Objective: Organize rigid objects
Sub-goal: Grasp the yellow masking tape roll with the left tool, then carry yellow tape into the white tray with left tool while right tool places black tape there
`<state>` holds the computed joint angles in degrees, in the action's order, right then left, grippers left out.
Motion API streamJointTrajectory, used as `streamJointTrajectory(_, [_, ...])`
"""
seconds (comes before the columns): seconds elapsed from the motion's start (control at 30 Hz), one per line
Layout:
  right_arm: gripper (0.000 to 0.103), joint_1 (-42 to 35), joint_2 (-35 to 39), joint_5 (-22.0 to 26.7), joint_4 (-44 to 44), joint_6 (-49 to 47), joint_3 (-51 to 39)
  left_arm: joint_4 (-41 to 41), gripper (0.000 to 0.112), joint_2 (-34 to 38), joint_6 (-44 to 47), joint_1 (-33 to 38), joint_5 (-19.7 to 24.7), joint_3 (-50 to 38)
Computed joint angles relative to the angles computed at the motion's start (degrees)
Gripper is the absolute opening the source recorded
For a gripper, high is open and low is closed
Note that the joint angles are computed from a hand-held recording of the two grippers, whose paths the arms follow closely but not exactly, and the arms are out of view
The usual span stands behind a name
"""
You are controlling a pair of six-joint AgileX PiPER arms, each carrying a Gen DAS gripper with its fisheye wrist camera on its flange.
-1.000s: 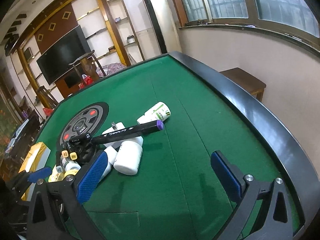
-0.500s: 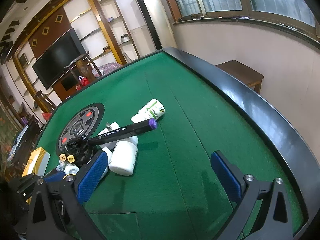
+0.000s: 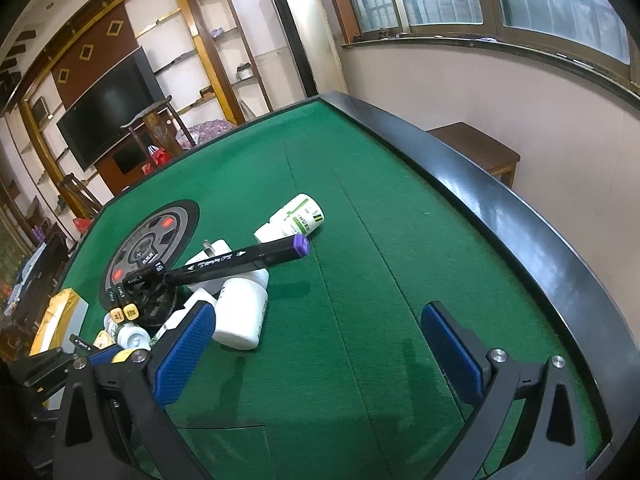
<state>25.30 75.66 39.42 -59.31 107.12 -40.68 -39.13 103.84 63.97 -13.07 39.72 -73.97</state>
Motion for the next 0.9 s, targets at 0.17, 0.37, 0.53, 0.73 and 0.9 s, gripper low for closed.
streamJointTrajectory(0.17, [0.103,1.11,1.25,2.38,0.06,-0.45,-1.13,-9.17,0.037,-4.41,4.83,9.37,9.03,2.15])
streamJointTrajectory(0.37, [0.103,7.04,1.31,5.96,2.92,-5.99,-4.41,-15.18,0.037,-9.23,9.00,23.00,18.72,3.05])
streamJointTrajectory(0.53, [0.101,13.45,5.33,-0.05,12.07,-20.10,-12.31,-17.31,0.037,-9.60,10.20,32.15,23.33,1.61])
streamJointTrajectory(0.73, [0.052,12.94,19.10,-2.77,29.47,-41.15,-24.83,-19.68,0.037,-9.28,12.39,38.56,26.07,1.71])
streamJointTrajectory(0.9, [0.024,14.30,26.98,1.54,29.30,-42.24,-31.50,-20.39,0.037,-7.81,12.97,41.94,27.27,0.48])
